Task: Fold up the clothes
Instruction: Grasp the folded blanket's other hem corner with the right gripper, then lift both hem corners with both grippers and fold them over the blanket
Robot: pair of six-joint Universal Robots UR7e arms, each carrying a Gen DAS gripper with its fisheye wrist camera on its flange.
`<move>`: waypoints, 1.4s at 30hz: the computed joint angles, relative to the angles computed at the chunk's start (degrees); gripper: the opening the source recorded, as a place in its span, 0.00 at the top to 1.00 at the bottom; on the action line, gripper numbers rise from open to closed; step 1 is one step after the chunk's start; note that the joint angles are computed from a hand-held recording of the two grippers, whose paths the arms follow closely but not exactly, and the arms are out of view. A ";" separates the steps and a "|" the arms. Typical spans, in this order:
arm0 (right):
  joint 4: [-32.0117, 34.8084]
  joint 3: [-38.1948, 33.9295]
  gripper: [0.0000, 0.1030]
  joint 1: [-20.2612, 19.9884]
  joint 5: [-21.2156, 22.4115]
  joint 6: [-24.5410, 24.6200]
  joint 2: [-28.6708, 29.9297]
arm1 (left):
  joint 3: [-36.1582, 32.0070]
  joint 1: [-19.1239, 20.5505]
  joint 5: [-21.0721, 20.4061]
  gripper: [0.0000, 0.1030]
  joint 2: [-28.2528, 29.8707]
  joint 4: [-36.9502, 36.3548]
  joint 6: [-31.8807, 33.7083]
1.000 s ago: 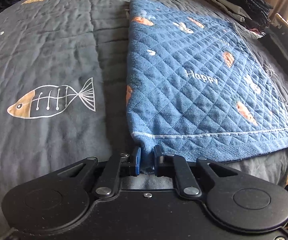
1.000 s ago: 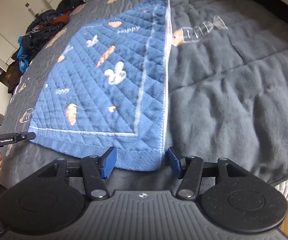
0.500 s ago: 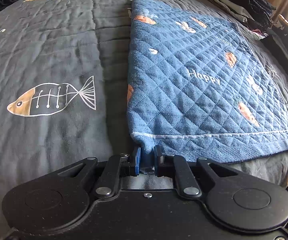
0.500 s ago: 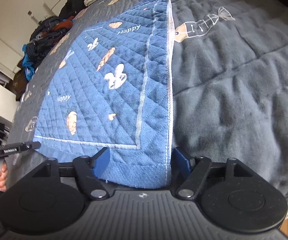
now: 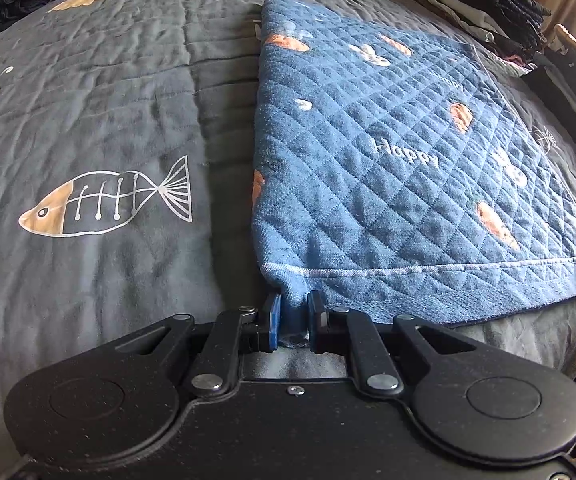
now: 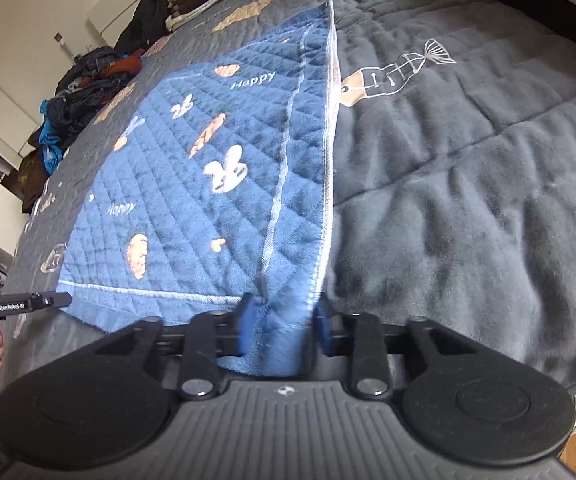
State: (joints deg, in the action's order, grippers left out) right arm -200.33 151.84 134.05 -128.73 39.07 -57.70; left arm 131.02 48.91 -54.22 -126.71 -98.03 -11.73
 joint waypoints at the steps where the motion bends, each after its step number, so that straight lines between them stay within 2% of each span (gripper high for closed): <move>1: -0.15 -0.08 0.80 0.35 -0.19 0.04 -0.03 | -0.01 -0.13 -0.06 0.87 -0.18 0.00 -0.02; 5: -3.52 0.13 0.85 1.11 0.88 0.04 -0.10 | -0.29 -0.41 -1.16 0.87 -1.26 -1.06 0.03; 10: -11.74 0.76 0.88 1.08 4.36 -1.51 -0.13 | -0.30 -0.12 -1.91 0.87 -1.02 -2.05 0.78; 12: -9.80 0.42 0.88 0.25 5.44 -1.70 -0.46 | -0.21 -0.31 -0.76 0.87 -0.20 -0.41 0.32; 15: -4.65 -0.12 0.83 -1.40 6.69 -1.23 -0.67 | -0.44 -0.04 -0.03 0.72 0.73 1.44 -0.74; 16: -2.85 -0.26 0.82 -1.80 6.60 -0.42 -0.59 | -0.45 0.11 -0.05 0.72 0.85 1.57 -0.70; 18: -0.45 -0.45 0.79 -2.73 6.85 0.33 -0.13 | -0.38 0.06 -0.32 0.72 0.72 1.72 -0.20; 20: -1.53 -0.32 0.78 -2.68 6.92 -0.08 0.63 | -0.17 -0.12 -0.85 0.73 0.33 1.63 0.72; 22: -2.21 -0.34 0.77 -2.28 6.88 -0.48 0.89 | -0.13 -0.10 -1.32 0.84 0.06 1.09 1.07; 23: -2.71 -0.31 0.80 -2.07 6.90 -0.66 1.04 | -0.24 0.08 -1.68 0.86 -0.02 0.77 1.02; 27: -9.68 0.84 0.87 -2.35 8.82 -0.93 2.17 | -1.07 0.96 -3.68 0.91 -0.58 -1.08 0.63; 35: -23.15 2.26 0.89 -3.36 12.79 -1.59 3.48 | -2.15 2.59 -9.98 0.93 -2.16 -9.96 1.12; 42: -32.79 1.96 0.89 -6.44 17.39 -2.64 4.91 | -3.02 5.33 -14.93 0.93 0.98 -19.40 1.84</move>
